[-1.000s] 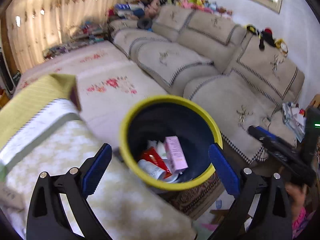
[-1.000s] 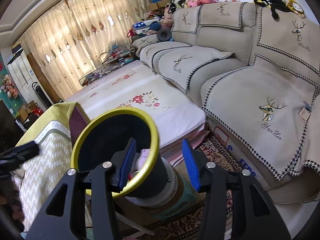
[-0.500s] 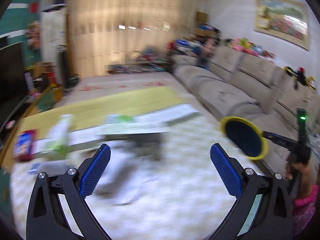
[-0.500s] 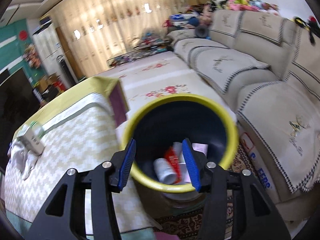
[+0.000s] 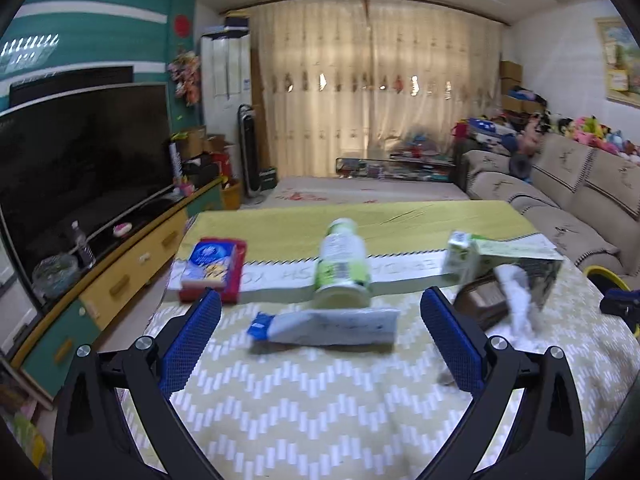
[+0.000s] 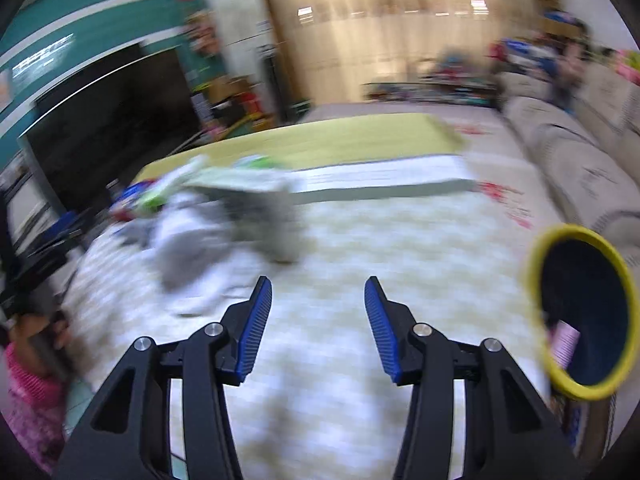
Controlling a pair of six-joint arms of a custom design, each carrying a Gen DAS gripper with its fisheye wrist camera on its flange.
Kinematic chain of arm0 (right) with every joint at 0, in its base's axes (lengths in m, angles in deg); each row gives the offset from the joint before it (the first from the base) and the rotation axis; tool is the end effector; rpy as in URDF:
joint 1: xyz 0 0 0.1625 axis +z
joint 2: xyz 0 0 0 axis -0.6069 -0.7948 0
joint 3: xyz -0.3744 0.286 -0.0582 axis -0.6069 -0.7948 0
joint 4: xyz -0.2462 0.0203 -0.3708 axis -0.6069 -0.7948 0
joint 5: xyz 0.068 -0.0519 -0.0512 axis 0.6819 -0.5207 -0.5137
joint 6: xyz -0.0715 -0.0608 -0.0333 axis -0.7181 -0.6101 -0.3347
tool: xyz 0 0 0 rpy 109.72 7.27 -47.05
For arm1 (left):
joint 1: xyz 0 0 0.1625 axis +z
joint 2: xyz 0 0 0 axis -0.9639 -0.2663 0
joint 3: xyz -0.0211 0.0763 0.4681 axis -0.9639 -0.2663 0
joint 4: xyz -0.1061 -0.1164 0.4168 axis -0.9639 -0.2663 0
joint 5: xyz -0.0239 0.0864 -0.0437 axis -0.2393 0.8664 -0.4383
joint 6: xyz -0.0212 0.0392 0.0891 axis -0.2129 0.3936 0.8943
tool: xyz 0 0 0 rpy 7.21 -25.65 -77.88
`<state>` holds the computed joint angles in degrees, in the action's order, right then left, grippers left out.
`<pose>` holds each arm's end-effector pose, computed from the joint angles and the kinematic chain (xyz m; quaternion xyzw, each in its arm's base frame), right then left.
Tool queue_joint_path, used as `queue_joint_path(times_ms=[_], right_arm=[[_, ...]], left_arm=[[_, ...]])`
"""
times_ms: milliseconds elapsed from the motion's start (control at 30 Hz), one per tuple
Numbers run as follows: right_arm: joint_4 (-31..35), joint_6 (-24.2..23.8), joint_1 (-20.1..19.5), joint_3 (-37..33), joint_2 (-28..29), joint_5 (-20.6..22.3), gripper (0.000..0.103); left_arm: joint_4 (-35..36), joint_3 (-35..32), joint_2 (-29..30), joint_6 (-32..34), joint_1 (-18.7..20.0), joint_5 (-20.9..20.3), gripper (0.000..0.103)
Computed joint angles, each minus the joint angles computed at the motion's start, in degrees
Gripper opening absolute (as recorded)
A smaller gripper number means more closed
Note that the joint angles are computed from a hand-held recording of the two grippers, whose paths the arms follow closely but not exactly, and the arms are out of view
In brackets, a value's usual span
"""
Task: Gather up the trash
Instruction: 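Move the right gripper from the bin back toward the white tissue, then grasp the white tissue with the right gripper and lift it, then carry the tissue over the yellow bin and open the right gripper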
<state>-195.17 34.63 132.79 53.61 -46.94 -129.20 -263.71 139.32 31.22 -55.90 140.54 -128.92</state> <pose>0.1677 -0.6525 0.0640 0.2386 -0.9022 0.2977 0.2011 -0.0434 -0.5991 0.1892 0.1667 0.7801 -0.4897 0.3518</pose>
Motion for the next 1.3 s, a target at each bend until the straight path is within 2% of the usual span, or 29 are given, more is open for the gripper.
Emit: queue_joint_path(times_ms=[100, 267, 433, 567, 667, 733, 767, 833, 1133, 1300], right_arm=[[5.6, -2.0, 1.8, -3.6, 2.7, 0.8, 0.046], [11.9, -3.3, 4.1, -9.3, 7.0, -1.9, 0.046], [12.8, -4.1, 4.7, -12.6, 10.4, -7.7, 0.047], [11.5, -5.4, 4.8, -14.6, 12.9, -9.0, 0.048], [8.5, -7.1, 5.2, -14.9, 14.1, -11.1, 0.035], [7.9, -6.5, 5.1, -14.7, 14.0, -11.1, 0.016], [8.7, -5.4, 4.8, -14.3, 13.4, -10.3, 0.011], [10.0, -3.6, 4.2, -13.3, 12.2, -8.3, 0.01], [7.8, -3.4, 3.7, -1.6, 1.2, 2.8, 0.01], [5.5, -2.6, 3.9, 2.7, -3.8, 5.6, 0.01]], left_arm=[[-1.6, 0.1, 0.2, -0.4, 0.2, -0.4, 0.098], [-4.0, 0.1, 1.5, 0.8, -0.6, 0.4, 0.098], [-2.6, 1.0, 1.4, -0.8, -1.8, 0.9, 0.098], [-2.8, 1.1, 1.6, -0.6, -2.0, 0.5, 0.098], [-2.6, 1.1, 1.7, -0.9, -2.0, 0.6, 0.098], [-2.7, 1.1, 1.7, -0.9, -2.0, 0.7, 0.098], [-2.7, 1.1, 1.7, -0.9, -2.0, 0.7, 0.098], [-2.4, 1.1, 1.7, -1.3, -2.0, 0.8, 0.098], [-2.6, 1.0, 2.1, -1.0, -2.0, 0.9, 0.098], [-2.6, 1.0, 2.3, -0.9, -2.0, 0.9, 0.098]])
